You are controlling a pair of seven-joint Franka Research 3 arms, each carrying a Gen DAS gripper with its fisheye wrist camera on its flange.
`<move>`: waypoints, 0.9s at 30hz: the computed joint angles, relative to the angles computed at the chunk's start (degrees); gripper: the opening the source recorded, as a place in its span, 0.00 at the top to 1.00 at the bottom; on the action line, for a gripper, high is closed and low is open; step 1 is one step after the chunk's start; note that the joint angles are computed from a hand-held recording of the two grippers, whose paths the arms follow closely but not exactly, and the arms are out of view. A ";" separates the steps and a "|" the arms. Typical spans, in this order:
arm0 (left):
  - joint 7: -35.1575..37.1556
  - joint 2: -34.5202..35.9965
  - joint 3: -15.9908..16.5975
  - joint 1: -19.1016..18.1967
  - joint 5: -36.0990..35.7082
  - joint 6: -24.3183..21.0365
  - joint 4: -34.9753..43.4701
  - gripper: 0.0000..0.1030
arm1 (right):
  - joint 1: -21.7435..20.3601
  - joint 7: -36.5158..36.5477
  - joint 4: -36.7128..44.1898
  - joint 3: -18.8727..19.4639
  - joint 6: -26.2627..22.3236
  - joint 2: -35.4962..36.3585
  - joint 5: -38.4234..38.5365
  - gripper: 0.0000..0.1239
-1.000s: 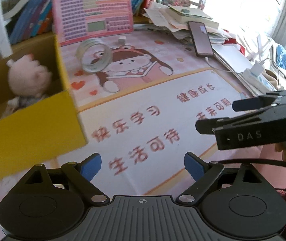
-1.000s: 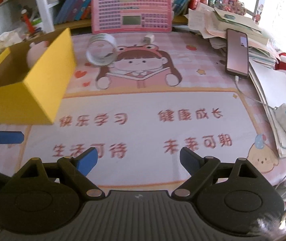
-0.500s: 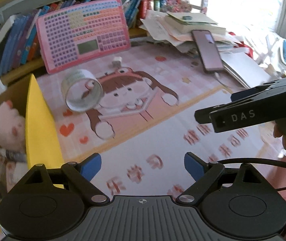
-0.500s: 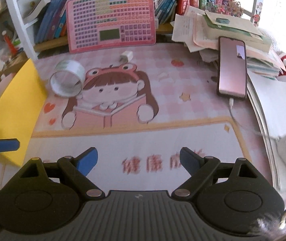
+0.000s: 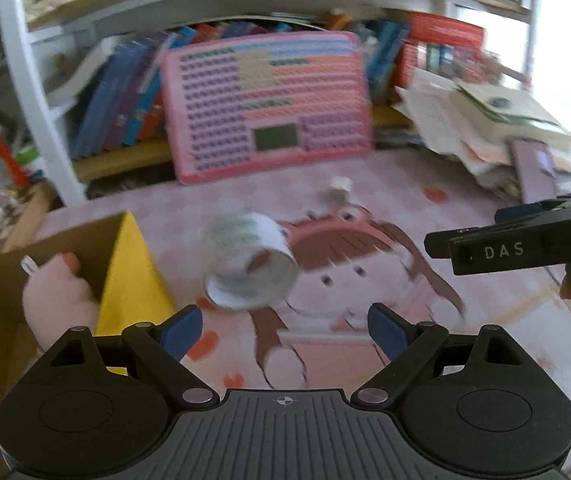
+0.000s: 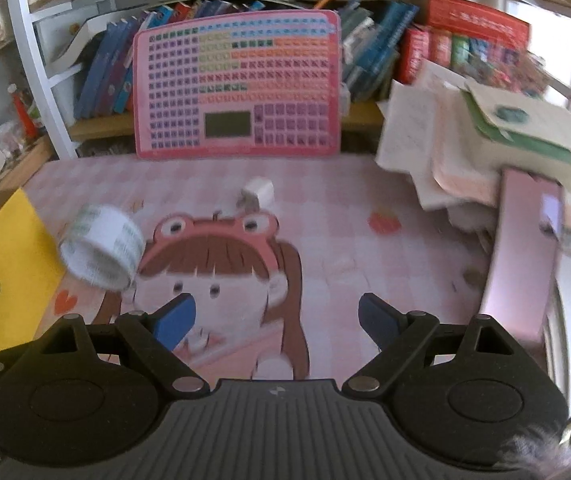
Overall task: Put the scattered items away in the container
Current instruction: 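Grasp the clear tape roll with the left tool while the right tool grasps the white charger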
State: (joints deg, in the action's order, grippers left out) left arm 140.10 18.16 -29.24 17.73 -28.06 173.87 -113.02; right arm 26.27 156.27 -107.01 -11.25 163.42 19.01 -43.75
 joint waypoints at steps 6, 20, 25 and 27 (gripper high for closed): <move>-16.25 4.73 16.75 -16.06 13.16 5.99 4.08 0.11 | -2.74 -9.96 9.24 0.09 4.45 9.23 7.18 0.29; -38.01 14.96 36.57 -33.15 26.39 4.34 14.81 0.11 | -5.41 -28.44 29.82 -0.58 10.82 27.99 16.59 0.30; -42.01 16.62 37.74 -33.79 30.23 3.84 17.01 0.11 | -6.16 -31.82 37.30 -0.13 7.71 33.36 21.92 0.33; -43.27 17.22 37.08 -33.13 31.33 3.27 18.18 0.11 | -6.73 -33.27 39.94 0.68 5.29 34.93 24.47 0.38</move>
